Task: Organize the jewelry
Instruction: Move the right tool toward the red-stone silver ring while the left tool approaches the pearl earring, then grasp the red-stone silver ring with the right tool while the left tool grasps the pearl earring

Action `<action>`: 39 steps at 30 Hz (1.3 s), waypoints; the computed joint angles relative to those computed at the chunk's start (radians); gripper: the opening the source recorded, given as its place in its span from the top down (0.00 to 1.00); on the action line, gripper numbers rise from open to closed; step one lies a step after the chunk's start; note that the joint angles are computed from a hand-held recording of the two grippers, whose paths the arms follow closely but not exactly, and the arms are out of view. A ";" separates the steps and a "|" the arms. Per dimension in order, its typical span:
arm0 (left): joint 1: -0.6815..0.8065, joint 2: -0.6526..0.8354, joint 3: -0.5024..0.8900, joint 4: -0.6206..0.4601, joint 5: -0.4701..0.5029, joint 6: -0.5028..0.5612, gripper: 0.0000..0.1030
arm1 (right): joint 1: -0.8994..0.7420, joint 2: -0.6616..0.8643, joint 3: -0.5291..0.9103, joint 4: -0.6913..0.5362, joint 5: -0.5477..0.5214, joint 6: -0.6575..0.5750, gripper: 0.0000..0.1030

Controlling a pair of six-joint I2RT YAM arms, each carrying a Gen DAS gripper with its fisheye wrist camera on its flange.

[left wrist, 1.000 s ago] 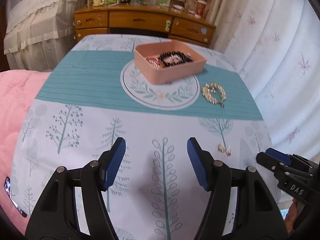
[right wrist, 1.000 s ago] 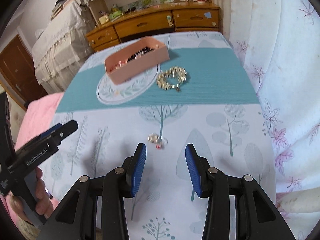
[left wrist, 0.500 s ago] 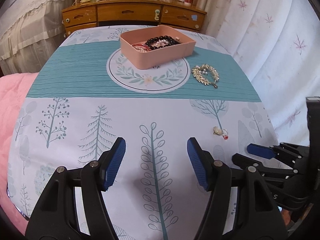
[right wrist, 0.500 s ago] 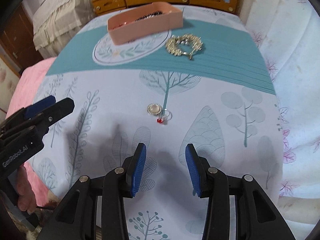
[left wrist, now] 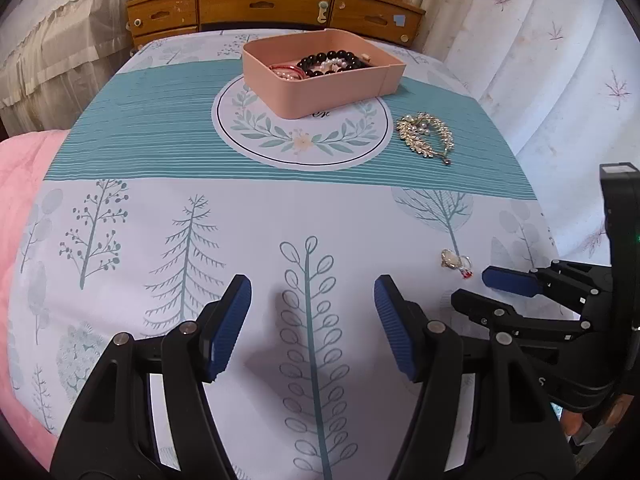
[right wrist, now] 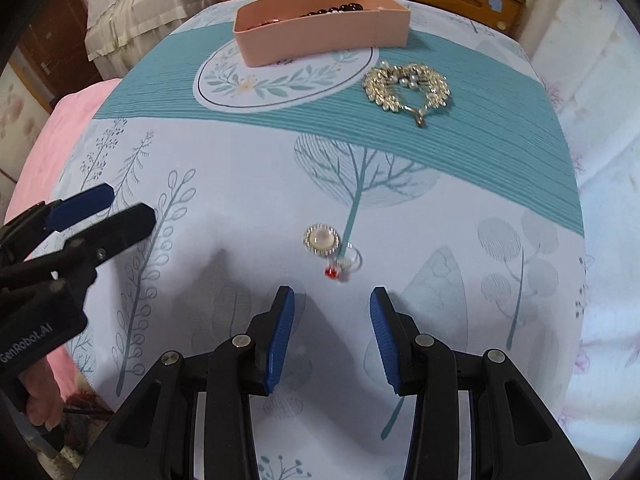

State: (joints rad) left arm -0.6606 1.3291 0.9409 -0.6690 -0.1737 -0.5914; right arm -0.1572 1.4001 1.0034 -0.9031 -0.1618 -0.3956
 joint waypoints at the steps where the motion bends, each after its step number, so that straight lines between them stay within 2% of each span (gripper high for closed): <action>1: 0.006 0.018 0.010 0.002 0.004 0.003 0.40 | 0.001 0.004 0.002 0.007 -0.005 0.000 0.61; 8: 0.027 0.127 0.076 0.020 0.026 0.029 0.40 | 0.049 0.022 -0.009 0.099 0.025 -0.035 0.74; 12: 0.025 0.176 0.116 0.015 0.030 0.039 0.40 | 0.042 0.007 -0.029 0.127 0.014 -0.079 0.84; 20: -0.040 0.265 0.188 0.012 0.024 0.084 0.40 | -0.087 -0.029 -0.078 0.157 -0.049 -0.113 0.84; 25: -0.108 0.342 0.256 0.019 0.031 0.138 0.40 | -0.218 0.005 -0.056 0.154 -0.118 -0.118 0.84; 31: -0.128 0.438 0.344 0.006 0.059 0.147 0.41 | -0.312 0.048 -0.021 0.137 -0.178 -0.139 0.84; 35: -0.128 0.461 0.373 0.003 0.064 0.145 0.45 | -0.350 0.060 -0.008 0.118 -0.210 -0.160 0.84; 39: -0.140 0.478 0.393 -0.003 0.029 0.136 0.61 | -0.360 0.063 -0.004 0.112 -0.227 -0.162 0.84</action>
State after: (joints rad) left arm -0.8007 1.8074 1.3336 -0.6722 -0.1442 -0.4551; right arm -0.5169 1.4628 0.9992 -0.7915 -0.3888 -0.5575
